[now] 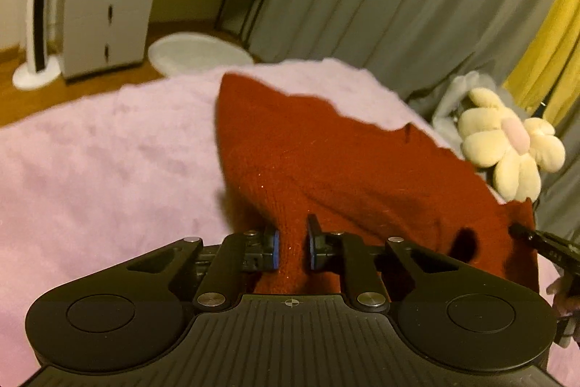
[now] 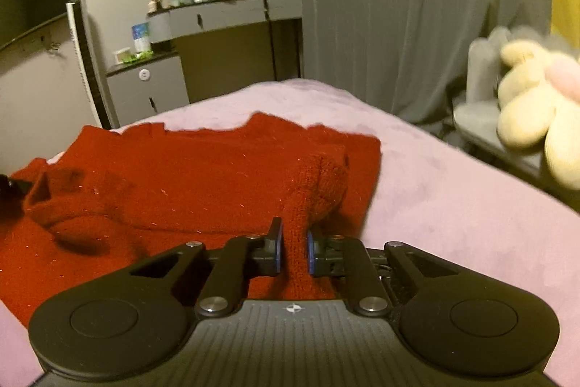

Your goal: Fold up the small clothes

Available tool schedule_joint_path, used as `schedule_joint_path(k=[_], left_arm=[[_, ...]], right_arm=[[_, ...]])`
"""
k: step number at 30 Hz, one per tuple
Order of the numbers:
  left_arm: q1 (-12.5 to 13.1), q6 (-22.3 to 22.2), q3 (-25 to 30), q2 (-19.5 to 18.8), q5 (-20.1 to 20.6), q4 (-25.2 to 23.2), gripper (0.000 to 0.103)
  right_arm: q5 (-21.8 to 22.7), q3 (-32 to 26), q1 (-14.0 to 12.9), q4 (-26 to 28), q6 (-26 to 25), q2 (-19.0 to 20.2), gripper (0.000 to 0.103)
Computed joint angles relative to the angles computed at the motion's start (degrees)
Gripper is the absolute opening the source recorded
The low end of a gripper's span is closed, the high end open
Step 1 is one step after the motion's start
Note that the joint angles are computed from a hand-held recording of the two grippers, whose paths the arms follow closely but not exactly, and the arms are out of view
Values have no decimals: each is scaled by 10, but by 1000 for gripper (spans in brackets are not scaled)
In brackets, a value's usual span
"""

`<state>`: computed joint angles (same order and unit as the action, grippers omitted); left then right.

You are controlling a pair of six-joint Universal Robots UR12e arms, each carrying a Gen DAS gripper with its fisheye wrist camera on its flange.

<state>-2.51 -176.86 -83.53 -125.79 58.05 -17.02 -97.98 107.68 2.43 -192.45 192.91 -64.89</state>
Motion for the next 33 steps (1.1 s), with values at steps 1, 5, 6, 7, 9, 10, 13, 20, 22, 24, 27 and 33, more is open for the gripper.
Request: schedule_joint_path(k=[1,5,6,7,9,10,13,20,22,24,27,33], left_arm=[[0,4,-8,6,-1,20,16],[3,-2,-28,28,-18,91,15],[2,-9,-28,31,-18,112,15],[1,-14,-25,32,-20,125,15],[-4,-21,-13,29,-8,158,15],[-8,-25,-3,25,1,163,15],[-19,-47,32,7,33,172,15],[-52,-52,130,-59,172,41,15],[-59,-45,144,-70,208,3,15],[-63,-28,151,-78,225,-14,16],[-64,-19,164,-88,228,-21,16],[-71,-46,188,-103,265,54,13]], right_arm=[[0,2,2,-10,-8,-3,11],[-9,3,10,-56,-46,-12,11],[-14,-1,11,-64,-54,-13,11],[-20,-5,12,-71,-58,-13,11],[-36,-20,13,-79,-59,-9,11],[-48,-28,13,-82,-60,-5,11],[-85,-60,14,-76,-55,11,11],[-107,-125,4,25,-12,54,11],[-104,-132,3,46,-9,63,11],[-99,-135,4,56,-17,70,11],[-95,-141,4,68,-41,75,11],[-158,-179,8,37,-72,95,11]])
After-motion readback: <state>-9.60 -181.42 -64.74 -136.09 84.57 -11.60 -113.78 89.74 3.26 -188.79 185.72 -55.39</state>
